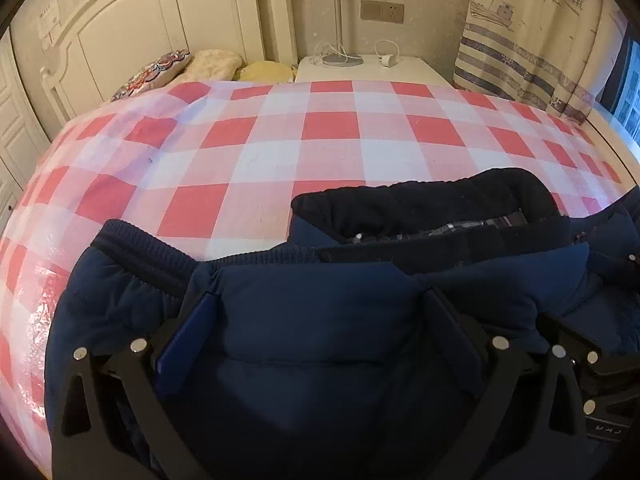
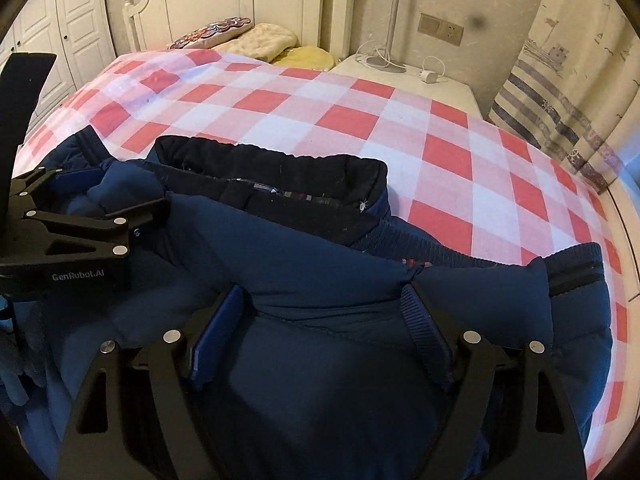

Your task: Fold large clothes

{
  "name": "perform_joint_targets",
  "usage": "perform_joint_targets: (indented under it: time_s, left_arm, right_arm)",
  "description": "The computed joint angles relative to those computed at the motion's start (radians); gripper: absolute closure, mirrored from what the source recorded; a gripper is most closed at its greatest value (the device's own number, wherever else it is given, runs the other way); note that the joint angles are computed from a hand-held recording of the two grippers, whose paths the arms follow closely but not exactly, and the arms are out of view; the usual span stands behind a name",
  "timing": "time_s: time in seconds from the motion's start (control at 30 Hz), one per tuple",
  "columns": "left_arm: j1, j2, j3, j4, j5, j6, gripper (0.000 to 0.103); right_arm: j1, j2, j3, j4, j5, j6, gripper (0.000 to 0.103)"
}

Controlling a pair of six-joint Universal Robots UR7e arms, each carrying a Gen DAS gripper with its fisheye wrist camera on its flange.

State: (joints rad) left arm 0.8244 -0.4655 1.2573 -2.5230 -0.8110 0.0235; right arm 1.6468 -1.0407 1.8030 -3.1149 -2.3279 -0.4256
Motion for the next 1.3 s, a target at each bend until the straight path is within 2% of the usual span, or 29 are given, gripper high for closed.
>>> perform_joint_targets:
  time_s: [0.37,0.43,0.5,0.57,0.6,0.7,0.77,0.83,0.9,0.93,1.0,1.07,1.1,1.17,1.23,1.3]
  left_arm:
    - [-0.011,0.010,0.009,-0.031,0.039,0.017,0.002]
    - [-0.011,0.010,-0.004,0.006,0.038,0.006,0.002]
    - [-0.011,0.001,-0.028,0.087,0.034,-0.023,0.002]
    - [-0.015,-0.036,-0.002,0.067,0.024,-0.007,0.002]
    - [-0.017,-0.062,0.027,0.014,0.026,0.029,0.002]
    - [-0.013,-0.091,0.048,-0.044,0.092,0.079,0.002]
    - [0.008,-0.094,0.033,-0.041,0.152,0.077,0.002]
    - [0.033,-0.092,0.018,-0.011,0.171,0.049,0.002]
    - [0.072,-0.089,-0.010,0.097,0.124,-0.031,0.002]
    - [0.095,-0.092,-0.027,0.144,0.057,-0.076,0.002]
    - [0.109,-0.102,-0.039,0.154,0.011,-0.107,0.002]
    - [0.111,-0.104,-0.040,0.158,0.006,-0.106,0.002]
    - [0.110,-0.107,-0.034,0.150,0.010,-0.101,0.002]
    - [0.109,-0.111,-0.026,0.140,0.011,-0.099,0.002]
    - [0.110,-0.112,-0.024,0.142,0.005,-0.104,0.002]
    - [0.113,-0.111,-0.022,0.139,-0.004,-0.111,0.002]
  right_arm:
    - [-0.004,0.015,-0.020,0.013,-0.013,0.012,0.022]
    - [-0.002,0.015,-0.022,0.015,-0.018,0.006,0.022]
    - [0.005,-0.001,-0.027,0.068,-0.022,0.018,0.021]
    - [0.019,-0.012,-0.018,0.048,-0.046,-0.018,0.022]
    - [0.029,-0.021,-0.002,-0.016,-0.056,-0.068,0.022]
    - [0.025,-0.066,0.026,-0.089,-0.054,-0.099,0.019]
    - [-0.005,-0.091,0.030,-0.100,-0.083,-0.073,0.018]
    - [-0.047,-0.112,0.042,-0.065,-0.079,-0.031,0.017]
    - [-0.110,-0.159,0.087,-0.036,0.053,0.039,0.015]
    - [-0.124,-0.170,0.101,-0.051,0.092,0.047,0.015]
    - [-0.117,-0.161,0.097,-0.060,0.072,0.029,0.015]
    - [-0.119,-0.170,0.094,-0.041,0.087,0.044,0.016]
    - [-0.122,-0.183,0.103,-0.055,0.102,0.060,0.019]
    - [-0.120,-0.201,0.127,-0.135,0.113,0.069,0.019]
    - [-0.113,-0.197,0.142,-0.235,0.070,0.057,0.015]
    - [-0.142,-0.201,0.140,-0.178,0.058,0.098,0.013]
